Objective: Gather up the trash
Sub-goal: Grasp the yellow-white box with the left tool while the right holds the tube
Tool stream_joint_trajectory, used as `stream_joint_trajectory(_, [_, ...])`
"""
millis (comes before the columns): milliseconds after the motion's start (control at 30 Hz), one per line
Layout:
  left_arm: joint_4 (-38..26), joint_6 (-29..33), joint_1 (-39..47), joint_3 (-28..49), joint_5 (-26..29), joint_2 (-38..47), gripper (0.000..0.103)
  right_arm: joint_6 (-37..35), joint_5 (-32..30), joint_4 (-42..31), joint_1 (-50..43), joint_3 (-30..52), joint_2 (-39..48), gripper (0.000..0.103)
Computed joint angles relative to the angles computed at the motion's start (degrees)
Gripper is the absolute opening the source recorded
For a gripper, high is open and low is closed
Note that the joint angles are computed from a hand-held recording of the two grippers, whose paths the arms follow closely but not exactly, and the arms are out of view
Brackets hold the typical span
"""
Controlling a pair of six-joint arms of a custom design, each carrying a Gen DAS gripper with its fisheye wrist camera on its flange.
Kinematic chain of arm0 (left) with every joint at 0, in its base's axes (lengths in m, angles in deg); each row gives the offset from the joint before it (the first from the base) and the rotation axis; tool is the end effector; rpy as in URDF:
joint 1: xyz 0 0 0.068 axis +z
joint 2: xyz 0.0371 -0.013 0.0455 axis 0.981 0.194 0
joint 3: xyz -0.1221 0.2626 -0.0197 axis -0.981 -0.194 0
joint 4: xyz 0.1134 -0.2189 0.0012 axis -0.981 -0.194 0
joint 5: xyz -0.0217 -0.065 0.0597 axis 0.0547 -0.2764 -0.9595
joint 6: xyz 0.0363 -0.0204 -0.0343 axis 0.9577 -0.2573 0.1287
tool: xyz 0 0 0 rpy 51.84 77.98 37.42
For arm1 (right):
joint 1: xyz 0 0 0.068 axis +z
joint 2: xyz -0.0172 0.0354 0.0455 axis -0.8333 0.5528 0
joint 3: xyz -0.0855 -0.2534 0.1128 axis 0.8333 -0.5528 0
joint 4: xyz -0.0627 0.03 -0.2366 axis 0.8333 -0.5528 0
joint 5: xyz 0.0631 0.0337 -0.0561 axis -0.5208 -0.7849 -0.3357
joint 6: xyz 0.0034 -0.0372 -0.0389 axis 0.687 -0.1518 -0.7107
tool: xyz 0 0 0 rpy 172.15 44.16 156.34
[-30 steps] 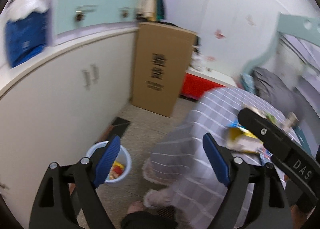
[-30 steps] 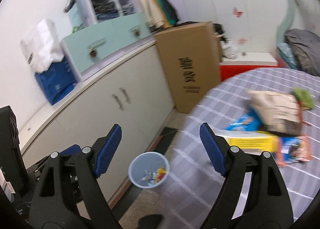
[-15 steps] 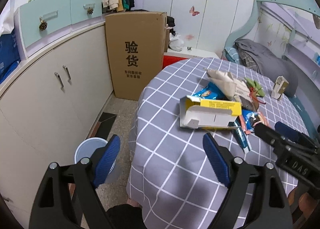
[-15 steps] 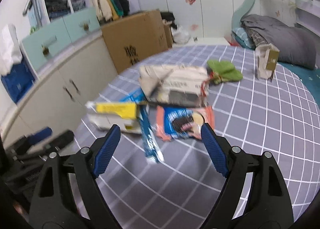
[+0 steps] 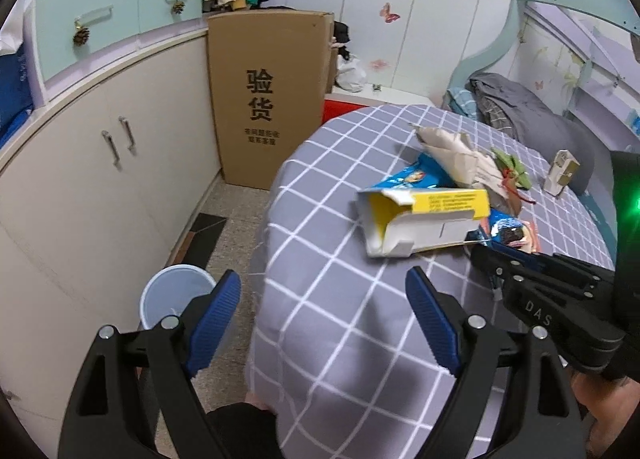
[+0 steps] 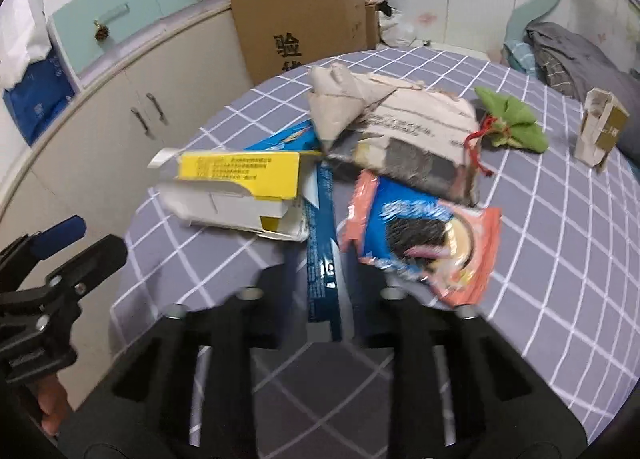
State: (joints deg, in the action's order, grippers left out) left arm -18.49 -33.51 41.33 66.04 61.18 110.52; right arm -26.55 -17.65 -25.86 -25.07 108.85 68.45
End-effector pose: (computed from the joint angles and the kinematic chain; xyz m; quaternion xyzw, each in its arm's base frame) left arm 0.2744 -0.2093 0.1392 0.2206 0.9025 -0.1347 0.3445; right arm 0.2088 0.1107 0.1206 0.1537 0.9253 0.0194 0.3461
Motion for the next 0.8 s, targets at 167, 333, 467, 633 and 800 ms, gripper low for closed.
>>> stream_joint_trajectory(167, [0.9,0.8,-1.8,1.9,2.3,2.0,0.083,3.1,2.7,0.9,1.1,-5.1,-5.0,0.016])
stream_joint_trajectory(333, [1.4,2.6,-3.5,5.7,5.3,6.0,0.083,4.9,3.8,2.1,1.1,-8.6,-8.7,0.016])
stream_joint_trajectory(467, [1.3,5.7,-4.2,8.5,6.6,8.2,0.083,6.5,5.5,2.3,1.7,-10.7,-12.0,0.016])
stream_joint_trajectory(633, [-1.4,7.6,-3.7,13.3,10.3,11.4,0.082,7.6,6.3,3.8,2.4,-12.3,-14.4,0.016])
stream_joint_trajectory(800, [-2.9,9.2,-4.5,15.0,10.6,13.0,0.049,7.0,4.7,5.4,1.5,-12.5,-12.9,0.016])
